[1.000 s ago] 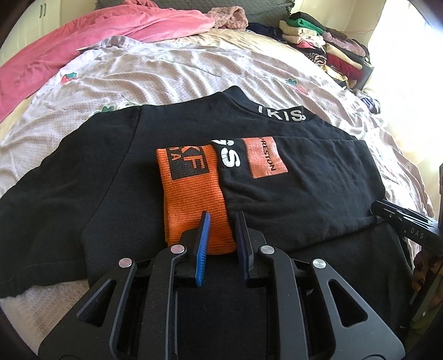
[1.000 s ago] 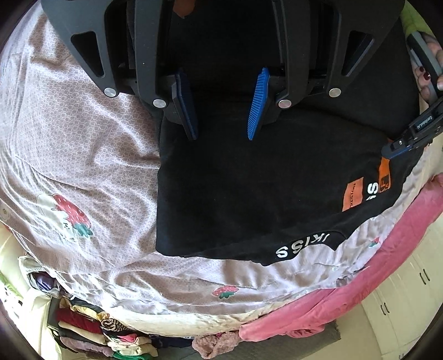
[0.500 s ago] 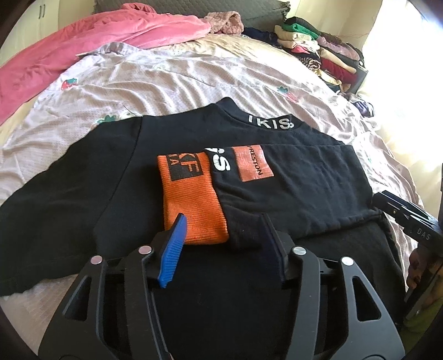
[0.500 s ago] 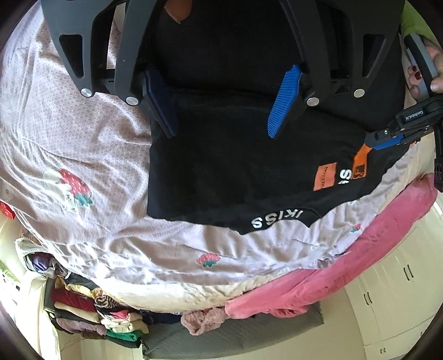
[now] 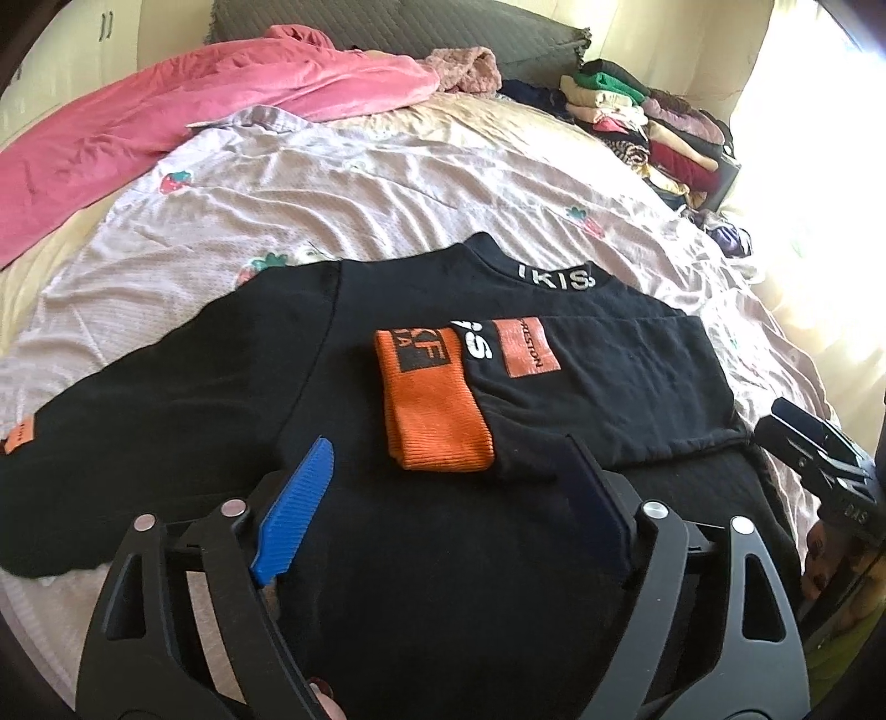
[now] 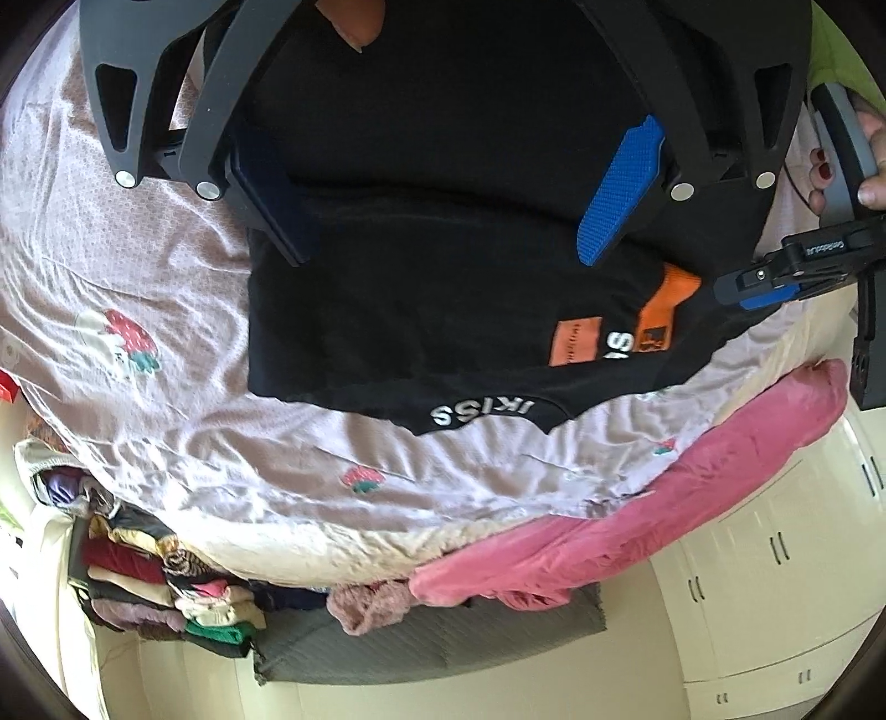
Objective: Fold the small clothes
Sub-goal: 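Withdraw the right gripper from the folded sleeve, then move the left gripper to the other sleeve's orange cuff and grasp it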
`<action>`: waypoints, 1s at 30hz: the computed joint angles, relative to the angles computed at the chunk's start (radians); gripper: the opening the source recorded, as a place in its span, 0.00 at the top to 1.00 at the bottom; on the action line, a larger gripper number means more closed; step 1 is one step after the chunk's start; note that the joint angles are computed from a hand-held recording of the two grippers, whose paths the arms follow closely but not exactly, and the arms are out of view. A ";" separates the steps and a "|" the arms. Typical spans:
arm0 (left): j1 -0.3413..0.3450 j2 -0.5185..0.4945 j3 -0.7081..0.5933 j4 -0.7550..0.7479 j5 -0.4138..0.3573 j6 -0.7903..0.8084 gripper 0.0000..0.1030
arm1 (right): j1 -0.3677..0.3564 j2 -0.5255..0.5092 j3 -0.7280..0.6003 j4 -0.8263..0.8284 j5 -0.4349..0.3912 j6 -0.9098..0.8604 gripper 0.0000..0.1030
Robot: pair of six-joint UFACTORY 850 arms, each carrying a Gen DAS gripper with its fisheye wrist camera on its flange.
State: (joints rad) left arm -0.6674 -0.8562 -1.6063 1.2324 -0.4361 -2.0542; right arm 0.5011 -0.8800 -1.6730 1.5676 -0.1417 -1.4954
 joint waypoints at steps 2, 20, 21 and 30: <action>0.000 0.012 0.016 0.023 -0.004 -0.029 0.21 | 0.004 0.006 0.009 0.042 0.006 -0.045 0.07; -0.020 0.119 0.160 0.148 -0.066 -0.202 0.09 | 0.052 0.087 0.108 0.618 -0.018 -0.614 0.05; -0.020 0.126 0.169 0.149 -0.072 -0.207 0.09 | 0.058 0.089 0.109 0.614 -0.014 -0.610 0.05; -0.022 0.207 0.285 0.202 -0.120 -0.313 0.09 | 0.099 0.081 0.083 0.491 0.005 -0.487 0.05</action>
State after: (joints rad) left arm -0.6898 -0.6489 -1.3211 1.4348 -0.5560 -2.3676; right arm 0.5997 -0.7992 -1.5895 2.0588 -0.1364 -1.9820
